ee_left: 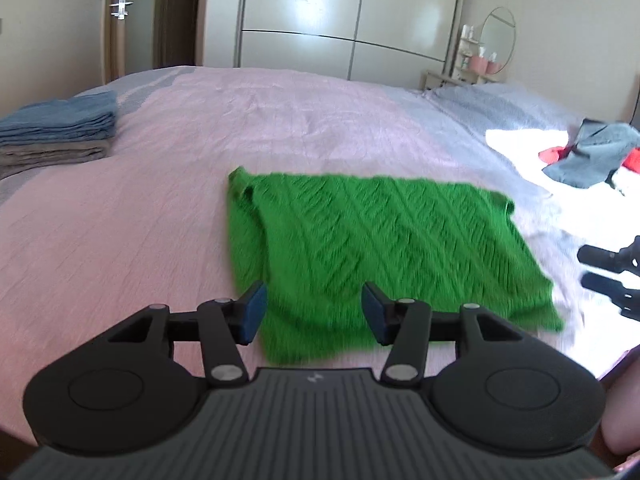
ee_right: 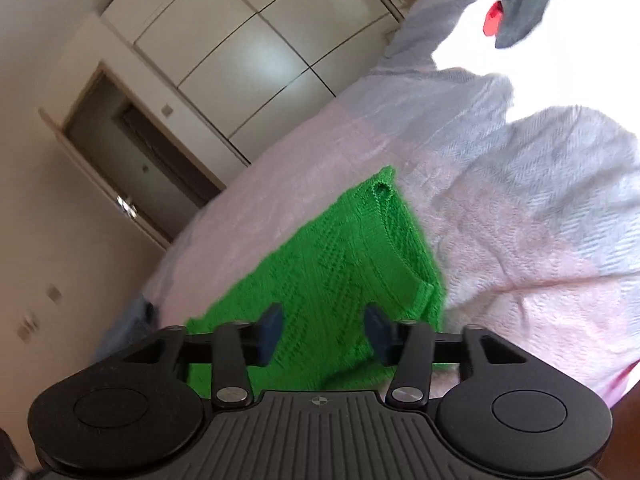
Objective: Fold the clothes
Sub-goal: 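Grasp the folded vest edge with the right gripper while the left gripper grasps the hem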
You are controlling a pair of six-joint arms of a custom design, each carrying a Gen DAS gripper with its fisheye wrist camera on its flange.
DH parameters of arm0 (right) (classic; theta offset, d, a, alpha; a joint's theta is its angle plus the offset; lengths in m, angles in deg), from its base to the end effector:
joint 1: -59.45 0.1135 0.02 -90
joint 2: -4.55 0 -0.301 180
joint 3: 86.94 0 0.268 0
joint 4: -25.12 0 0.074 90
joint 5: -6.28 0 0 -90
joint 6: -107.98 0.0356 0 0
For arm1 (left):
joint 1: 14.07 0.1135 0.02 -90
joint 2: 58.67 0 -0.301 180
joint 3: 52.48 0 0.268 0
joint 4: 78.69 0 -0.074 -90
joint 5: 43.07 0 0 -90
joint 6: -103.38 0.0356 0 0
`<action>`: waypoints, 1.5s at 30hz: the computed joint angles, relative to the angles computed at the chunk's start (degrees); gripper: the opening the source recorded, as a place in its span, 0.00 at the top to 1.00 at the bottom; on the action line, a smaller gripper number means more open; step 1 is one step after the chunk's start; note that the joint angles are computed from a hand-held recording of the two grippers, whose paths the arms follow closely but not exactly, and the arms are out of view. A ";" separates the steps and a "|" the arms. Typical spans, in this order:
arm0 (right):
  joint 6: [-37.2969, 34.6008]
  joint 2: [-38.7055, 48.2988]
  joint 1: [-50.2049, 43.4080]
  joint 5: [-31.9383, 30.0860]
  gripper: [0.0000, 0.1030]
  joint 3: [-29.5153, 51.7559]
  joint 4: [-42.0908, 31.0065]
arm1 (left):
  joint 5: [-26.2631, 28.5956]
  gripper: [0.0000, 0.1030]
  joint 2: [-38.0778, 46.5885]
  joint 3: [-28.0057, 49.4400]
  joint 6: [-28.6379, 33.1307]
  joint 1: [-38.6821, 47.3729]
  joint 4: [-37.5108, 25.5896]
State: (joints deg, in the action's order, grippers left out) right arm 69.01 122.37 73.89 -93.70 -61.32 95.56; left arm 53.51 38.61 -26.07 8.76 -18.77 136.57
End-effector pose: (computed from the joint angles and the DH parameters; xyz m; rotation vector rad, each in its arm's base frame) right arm 0.2420 0.0687 0.0715 0.5301 1.9909 0.9046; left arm 0.2338 -0.0233 0.0952 0.0664 2.1950 -0.2174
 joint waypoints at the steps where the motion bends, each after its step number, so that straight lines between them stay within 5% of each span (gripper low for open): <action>1: 1.78 2.10 -3.15 -4.11 0.58 2.84 0.38 | 1.55 0.53 1.48 2.35 -0.02 0.64 -0.82; 6: 4.41 8.25 -10.89 -13.20 0.61 18.20 -6.62 | 5.39 0.53 9.48 14.24 -0.50 1.38 -4.68; 8: 4.91 10.77 -12.43 -14.80 0.69 24.44 -10.38 | 5.76 0.53 12.57 18.78 -0.41 1.17 -6.24; 16: 5.99 17.54 -15.22 -17.16 0.69 37.92 -22.23 | 11.47 0.53 21.19 30.10 -1.95 3.22 -10.16; 24: 5.27 18.81 -15.43 -16.91 0.73 39.30 -24.67 | 12.86 0.54 24.57 32.46 -3.22 4.29 -10.97; 25: 4.86 18.73 -15.26 -16.60 0.92 39.54 -25.27 | 12.78 0.54 24.69 32.45 -3.18 4.27 -10.84; 26: 4.42 18.90 -15.21 -16.59 0.98 40.29 -26.56 | 12.71 0.54 24.80 32.44 -3.15 4.26 -10.69; 34: 6.83 20.89 -16.90 -16.16 1.00 37.19 -26.05 | 10.71 0.56 25.72 32.39 -0.99 4.80 -10.98; 41: -16.05 6.82 -9.31 1.38 0.99 30.28 -33.32 | 11.69 0.57 24.83 32.84 0.95 6.78 -10.73; 45: -19.36 7.47 -6.99 3.92 0.99 33.90 -34.89 | 12.91 0.60 26.95 37.35 2.50 7.20 -10.93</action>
